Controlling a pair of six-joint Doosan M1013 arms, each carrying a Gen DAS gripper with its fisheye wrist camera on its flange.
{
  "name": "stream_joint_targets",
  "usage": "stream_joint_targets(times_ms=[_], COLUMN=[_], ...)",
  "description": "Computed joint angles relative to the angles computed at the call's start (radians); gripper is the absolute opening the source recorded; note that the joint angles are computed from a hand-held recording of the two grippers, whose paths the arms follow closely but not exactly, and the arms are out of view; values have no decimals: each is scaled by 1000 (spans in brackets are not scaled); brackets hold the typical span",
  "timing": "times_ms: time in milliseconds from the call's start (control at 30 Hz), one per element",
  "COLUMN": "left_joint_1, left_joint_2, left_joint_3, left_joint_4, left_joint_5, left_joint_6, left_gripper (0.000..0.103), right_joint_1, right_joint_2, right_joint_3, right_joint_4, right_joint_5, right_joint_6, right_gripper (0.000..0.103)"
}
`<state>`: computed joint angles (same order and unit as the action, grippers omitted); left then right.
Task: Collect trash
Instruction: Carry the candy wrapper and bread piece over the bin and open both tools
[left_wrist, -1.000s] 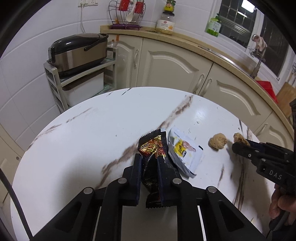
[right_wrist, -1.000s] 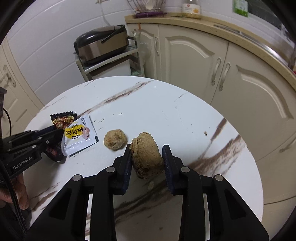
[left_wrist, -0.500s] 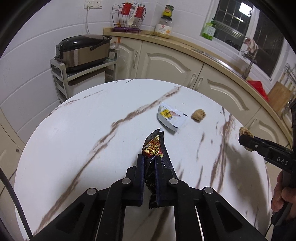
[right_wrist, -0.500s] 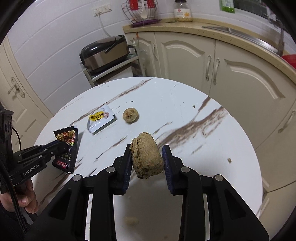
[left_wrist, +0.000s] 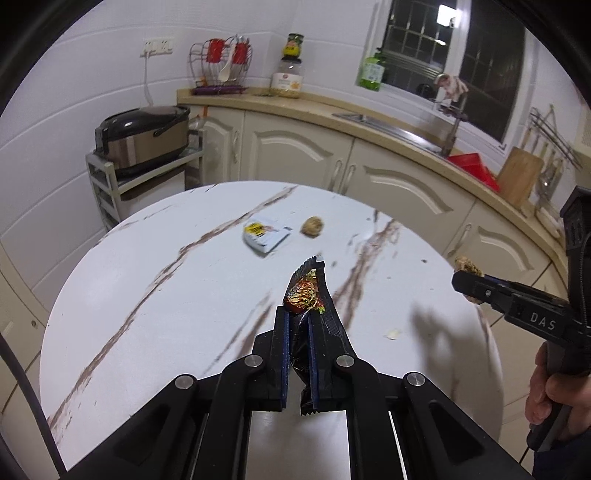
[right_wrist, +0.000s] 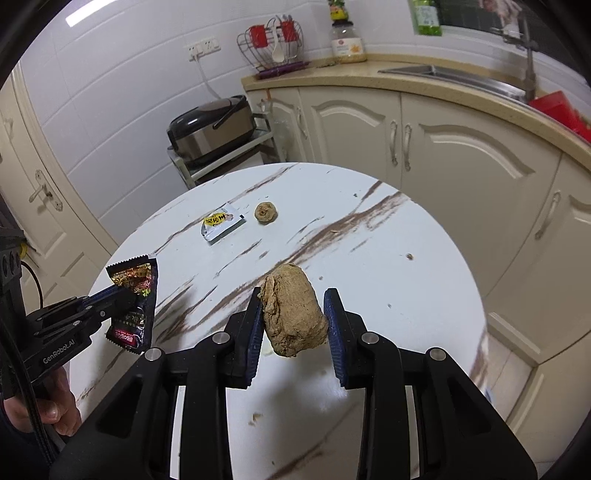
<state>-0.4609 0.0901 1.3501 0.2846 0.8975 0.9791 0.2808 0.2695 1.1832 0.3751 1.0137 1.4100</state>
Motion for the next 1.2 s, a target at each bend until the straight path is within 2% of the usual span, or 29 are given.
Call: stream_joint_targets(times_ms=[333,467,667,933,1100,1200], left_joint_1=[-144,-198,-252,-268,-269,-267], left_joint_2=[-26,-9,55,184,285,351], left_joint_3=[-33,-64,-133,-267,-367,-433], left_joint_4=[108,111,45,-120,-206,-254], left_joint_5=[-9,-17,-33,5,80,151], left_joint_6=[-17,8,96,269,340,370], left_gripper=[5,5,5,5,5,5], right_joint_1=[-63,-105,-193,-320,-388,-418], right_joint_2=[-110,-159,-223,-252,-229,-206], right_joint_3=[96,134,196,260,297,318], right_joint_4=[32,34,14,-19,-9,12], right_joint_5=[-81,-114,-147,-131,-98,-79], right_joint_6=[-12,-7,28,89,107,110], right_gripper=[29,29,29,29,29,29])
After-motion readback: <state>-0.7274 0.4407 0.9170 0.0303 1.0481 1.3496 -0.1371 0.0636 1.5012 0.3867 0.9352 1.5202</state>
